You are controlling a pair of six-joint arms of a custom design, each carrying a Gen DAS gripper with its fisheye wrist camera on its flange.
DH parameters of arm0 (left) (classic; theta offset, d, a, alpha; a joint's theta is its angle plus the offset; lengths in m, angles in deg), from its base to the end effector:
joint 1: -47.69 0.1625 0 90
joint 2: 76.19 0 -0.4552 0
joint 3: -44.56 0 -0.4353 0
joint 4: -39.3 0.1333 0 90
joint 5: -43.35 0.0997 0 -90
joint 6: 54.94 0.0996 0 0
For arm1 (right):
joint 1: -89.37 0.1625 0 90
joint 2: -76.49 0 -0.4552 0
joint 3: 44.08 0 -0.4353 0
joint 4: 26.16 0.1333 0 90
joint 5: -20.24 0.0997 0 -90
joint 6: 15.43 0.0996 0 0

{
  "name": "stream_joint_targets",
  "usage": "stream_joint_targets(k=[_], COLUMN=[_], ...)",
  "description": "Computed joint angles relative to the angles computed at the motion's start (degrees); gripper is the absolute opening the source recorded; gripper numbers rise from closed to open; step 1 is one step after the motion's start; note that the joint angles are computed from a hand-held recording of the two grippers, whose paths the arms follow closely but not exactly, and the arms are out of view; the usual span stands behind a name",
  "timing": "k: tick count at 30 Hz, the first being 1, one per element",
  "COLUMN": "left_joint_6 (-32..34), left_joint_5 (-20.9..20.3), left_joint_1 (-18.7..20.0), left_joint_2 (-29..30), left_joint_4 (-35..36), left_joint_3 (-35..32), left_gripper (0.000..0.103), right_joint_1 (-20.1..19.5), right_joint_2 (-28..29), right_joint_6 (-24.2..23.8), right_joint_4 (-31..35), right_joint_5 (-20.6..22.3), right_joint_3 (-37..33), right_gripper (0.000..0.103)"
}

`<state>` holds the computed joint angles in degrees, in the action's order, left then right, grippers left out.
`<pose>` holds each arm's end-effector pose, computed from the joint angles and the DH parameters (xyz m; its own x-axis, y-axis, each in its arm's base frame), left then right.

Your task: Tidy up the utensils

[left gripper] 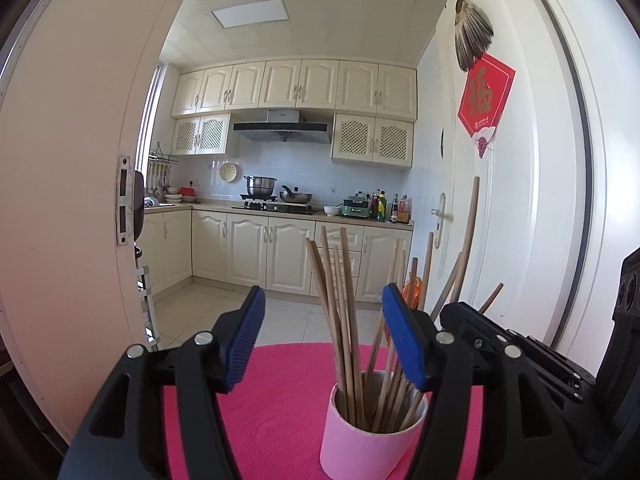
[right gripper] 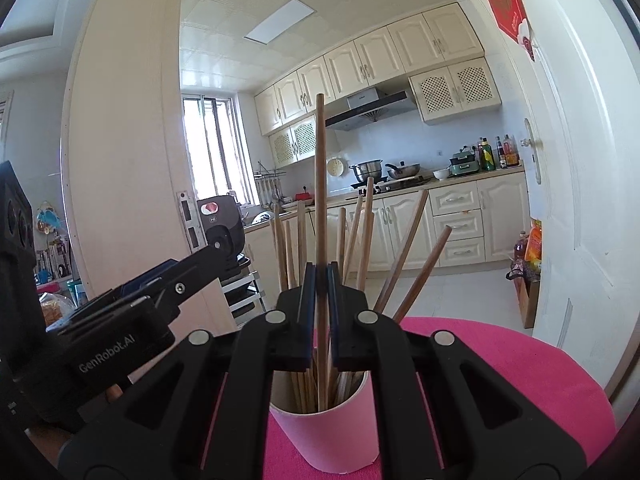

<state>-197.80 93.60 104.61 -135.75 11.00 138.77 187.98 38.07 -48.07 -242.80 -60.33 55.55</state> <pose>-0.1918 -0.6553 0.1999 -0.7536 -0.0340 -0.6564 0.6465 0.1420 -0.7496 0.2523 -0.6668 0.1137 -0.7690 -0.4702 0.4332 -0.5665 0.1871 -0.8026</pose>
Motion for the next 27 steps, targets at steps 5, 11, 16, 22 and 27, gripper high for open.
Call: stream_joint_targets(k=[5, 11, 16, 22, 27], left_joint_6=[0.1, -1.6, -0.1, 2.2, 3.5], left_joint_5=[-3.1, -6.3, -9.7, -13.6, -16.8], left_joint_1=[-1.0, -2.8, -5.3, -9.7, -14.2], left_joint_2=[-1.1, -3.7, -6.4, -11.6, -15.8], left_joint_4=[1.2, 2.1, 1.3, -3.5, -5.6], left_joint_3=[1.2, 3.7, 7.0, 13.9, 19.1], left_gripper=[0.065, 0.069, 0.069, 0.071, 0.074], right_joint_1=[0.5, 0.7, 1.8, 4.1, 7.0], right_joint_2=[-0.9, -3.3, -5.9, -9.6, -12.1], right_joint_6=[0.3, 1.1, 1.4, 0.7, -1.4], right_joint_4=[-0.3, -2.9, -5.2, -7.9, -11.9], right_joint_5=[-2.6, -3.2, -5.8, -9.6, -13.1], right_joint_3=[1.3, 4.7, 8.3, 14.0, 18.8], right_gripper=[0.04, 0.046, 0.05, 0.057, 0.069])
